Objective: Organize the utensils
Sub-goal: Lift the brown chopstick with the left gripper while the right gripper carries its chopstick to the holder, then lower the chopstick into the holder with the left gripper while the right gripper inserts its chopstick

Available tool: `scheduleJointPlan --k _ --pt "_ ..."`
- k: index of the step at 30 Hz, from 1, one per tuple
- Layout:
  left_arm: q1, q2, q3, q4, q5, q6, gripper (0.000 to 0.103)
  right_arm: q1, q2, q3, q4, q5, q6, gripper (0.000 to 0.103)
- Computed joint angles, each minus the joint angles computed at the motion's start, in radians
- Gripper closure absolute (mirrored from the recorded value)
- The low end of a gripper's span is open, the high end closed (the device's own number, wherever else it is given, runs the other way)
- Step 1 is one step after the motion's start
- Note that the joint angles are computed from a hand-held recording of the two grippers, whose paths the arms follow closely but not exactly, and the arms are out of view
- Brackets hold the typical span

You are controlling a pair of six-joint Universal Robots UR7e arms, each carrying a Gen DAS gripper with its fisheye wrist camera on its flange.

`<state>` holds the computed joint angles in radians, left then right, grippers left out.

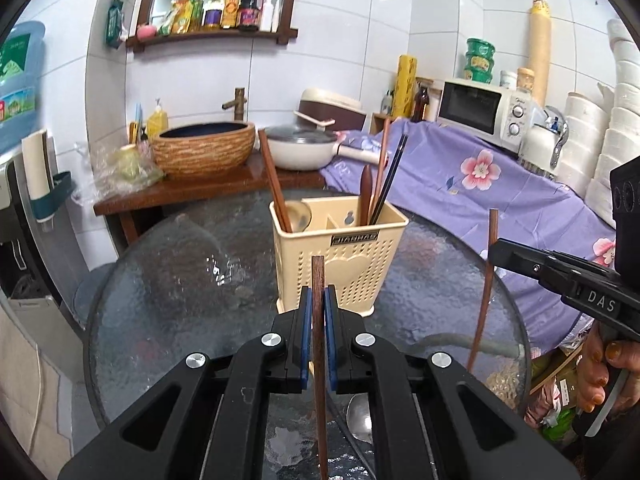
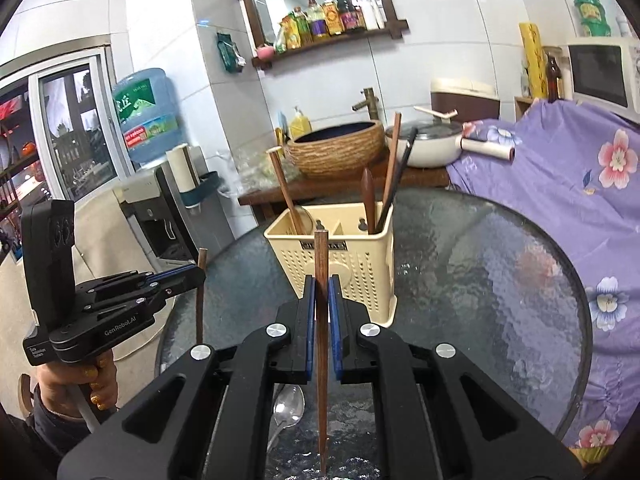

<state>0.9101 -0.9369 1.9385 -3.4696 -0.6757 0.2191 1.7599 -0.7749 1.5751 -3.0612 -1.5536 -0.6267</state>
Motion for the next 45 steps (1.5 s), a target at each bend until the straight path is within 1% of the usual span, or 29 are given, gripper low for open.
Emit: scheduleJointPlan --k 6,16,18,21,29,34,36,39,42,43,45 --pt "-0.017 -0.005 0.003 -0.051 0.007 0.044 0.097 0.005 -0.011 0.005 -0.020 0.019 -0.008 0.096" --pt "-0.024 0.003 -0.033 -0.082 0.010 0.087 0.097 0.030 0.012 -0.041 -0.029 0.009 -0.029 0.096" --pt "-0.029 0.004 -0.044 -0.095 0.010 0.106 0.097 0.036 0.014 -0.054 -0.023 0.010 -0.031 0.096" --pt "-0.038 0.001 -0.063 -0.120 0.005 0.139 0.097 0.044 0.016 -0.089 0.015 0.021 -0.022 0.096" --pt "-0.052 -0.014 -0.143 -0.072 -0.047 0.154 0.097 0.078 0.040 -0.217 0.104 0.042 0.017 0.096" --pt "-0.062 -0.016 -0.231 -0.025 -0.070 0.164 0.097 0.110 0.083 -0.351 0.154 0.051 0.060 0.096" --pt "-0.064 -0.016 -0.269 -0.014 -0.085 0.160 0.097 0.123 0.103 -0.398 0.146 0.053 0.068 0.096" --pt "-0.072 0.025 -0.349 -0.074 -0.053 0.232 0.097 0.143 0.145 -0.468 0.099 0.034 0.051 0.096" --pt "-0.064 0.062 -0.419 -0.104 -0.042 0.269 0.097 0.154 0.187 -0.526 0.059 0.012 0.035 0.096" --pt "-0.058 0.073 -0.438 -0.103 -0.044 0.268 0.097 0.155 0.205 -0.546 0.045 0.000 0.030 0.096" --pt "-0.045 0.093 -0.470 -0.096 -0.038 0.263 0.097 0.153 0.230 -0.581 0.055 -0.018 0.034 0.096"
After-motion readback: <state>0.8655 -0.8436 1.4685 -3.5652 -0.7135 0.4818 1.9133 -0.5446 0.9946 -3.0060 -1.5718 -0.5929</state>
